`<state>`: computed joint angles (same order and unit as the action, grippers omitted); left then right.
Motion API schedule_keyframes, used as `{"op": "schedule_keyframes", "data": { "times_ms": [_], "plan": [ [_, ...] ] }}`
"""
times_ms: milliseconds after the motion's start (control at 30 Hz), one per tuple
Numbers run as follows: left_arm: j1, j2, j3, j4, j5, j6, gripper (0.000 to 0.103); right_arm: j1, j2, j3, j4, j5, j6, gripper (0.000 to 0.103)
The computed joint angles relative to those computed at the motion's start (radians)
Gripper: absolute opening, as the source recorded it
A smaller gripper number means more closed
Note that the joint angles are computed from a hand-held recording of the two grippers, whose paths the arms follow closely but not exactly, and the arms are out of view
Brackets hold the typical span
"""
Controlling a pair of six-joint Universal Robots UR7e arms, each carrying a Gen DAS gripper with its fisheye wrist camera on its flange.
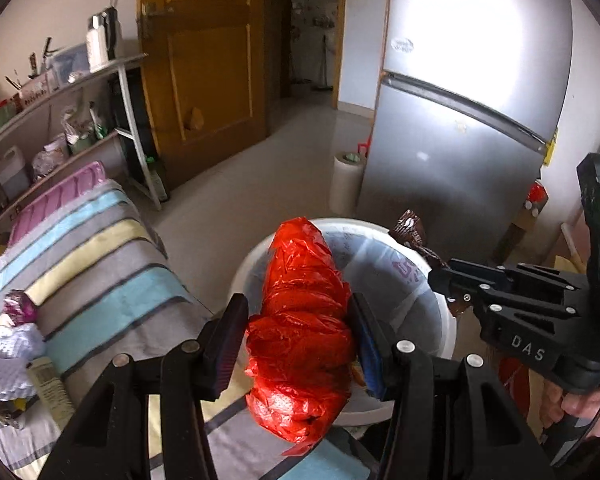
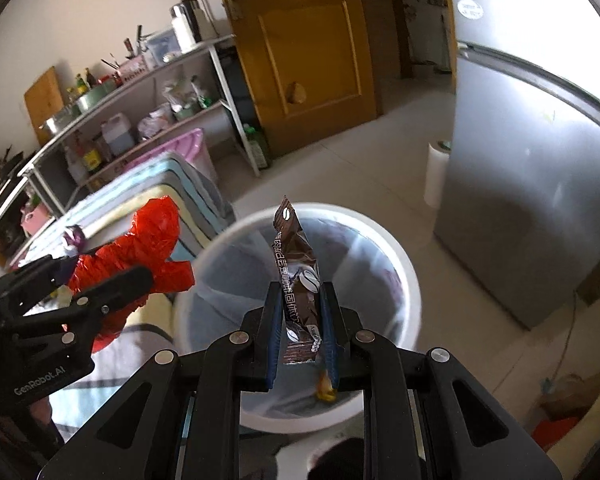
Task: Collect trash
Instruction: 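Carry the brown wrapper and red bag over the bin with both grippers, then open both grippers to drop the red bag and brown wrapper into the bin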
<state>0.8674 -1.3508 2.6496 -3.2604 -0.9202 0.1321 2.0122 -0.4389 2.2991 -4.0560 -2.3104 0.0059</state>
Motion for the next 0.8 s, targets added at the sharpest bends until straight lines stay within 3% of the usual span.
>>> {"op": "schedule_keyframes", "data": {
  "times_ms": [500,633,667,767,800],
  "plan": [
    [0.020,0.110,-0.045,-0.011,0.015,-0.015,0.055,-0.070,0.016,-0.005,0.022,-0.022,-0.014,0.020],
    [0.023,0.118,-0.047,-0.019,0.020,-0.015,0.062,-0.072,0.018,-0.012,0.039,-0.034,-0.016,0.020],
    [0.022,0.119,-0.046,-0.019,0.023,-0.020,0.065,-0.071,0.021,-0.014,0.036,-0.041,-0.021,0.022],
    [0.025,0.115,-0.045,-0.021,0.021,-0.019,0.066,-0.061,0.034,-0.021,0.008,-0.056,-0.043,0.047],
    [0.023,0.112,-0.044,-0.021,0.022,-0.020,0.067,-0.059,0.036,-0.020,0.003,-0.054,-0.041,0.049]
  ]
}}
